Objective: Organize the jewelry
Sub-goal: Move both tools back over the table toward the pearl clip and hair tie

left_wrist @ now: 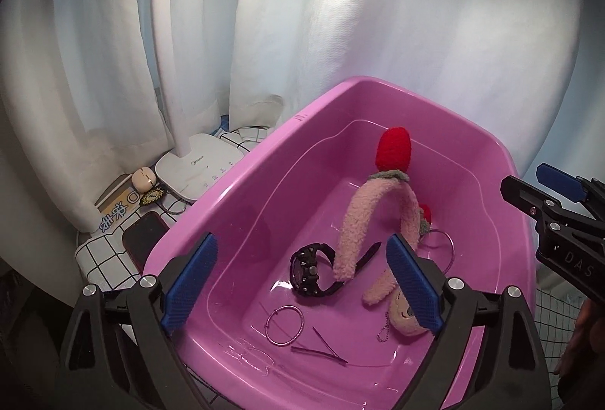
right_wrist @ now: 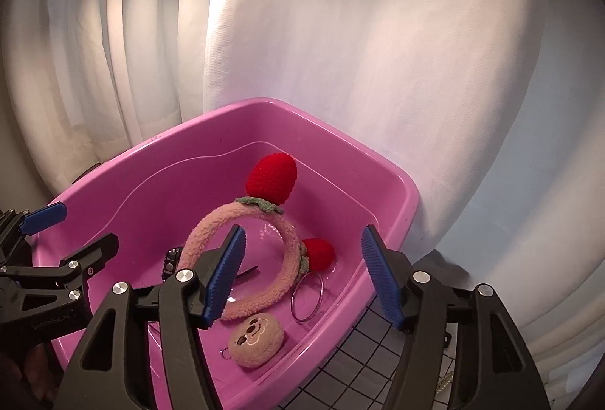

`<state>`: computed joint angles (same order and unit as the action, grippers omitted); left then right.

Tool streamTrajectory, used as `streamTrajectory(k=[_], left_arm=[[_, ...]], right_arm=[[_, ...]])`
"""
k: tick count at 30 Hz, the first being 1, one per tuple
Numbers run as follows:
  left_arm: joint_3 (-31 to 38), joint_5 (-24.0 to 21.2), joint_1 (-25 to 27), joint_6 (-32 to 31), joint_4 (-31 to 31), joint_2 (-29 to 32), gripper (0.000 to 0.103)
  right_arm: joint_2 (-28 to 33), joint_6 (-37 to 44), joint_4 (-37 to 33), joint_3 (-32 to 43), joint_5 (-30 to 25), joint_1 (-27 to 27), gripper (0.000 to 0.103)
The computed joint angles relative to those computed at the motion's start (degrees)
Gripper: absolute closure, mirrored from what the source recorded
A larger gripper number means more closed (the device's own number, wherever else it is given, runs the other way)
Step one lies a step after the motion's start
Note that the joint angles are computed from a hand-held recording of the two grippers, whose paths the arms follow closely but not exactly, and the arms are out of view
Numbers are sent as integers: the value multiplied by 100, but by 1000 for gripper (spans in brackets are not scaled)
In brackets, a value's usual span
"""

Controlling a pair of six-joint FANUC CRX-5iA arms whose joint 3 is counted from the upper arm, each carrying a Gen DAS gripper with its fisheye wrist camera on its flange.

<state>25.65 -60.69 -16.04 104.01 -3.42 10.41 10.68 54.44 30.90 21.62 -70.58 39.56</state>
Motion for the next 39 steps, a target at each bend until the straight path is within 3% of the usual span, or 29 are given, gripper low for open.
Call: streamTrajectory(k=[15,27,39], left_arm=[[-295,-1,-70,-14,605,-298,10],[-246,76,-745,-267,846,-338,10],[70,-91,-1564,-547,994,-73,10]], right_arm=[[-1029,-853,-96,-823,-17,150,39],[-2159,-1996,527,-1966,-747,492,39],[-3451,-3044,646,-3078,-1560,770,39]])
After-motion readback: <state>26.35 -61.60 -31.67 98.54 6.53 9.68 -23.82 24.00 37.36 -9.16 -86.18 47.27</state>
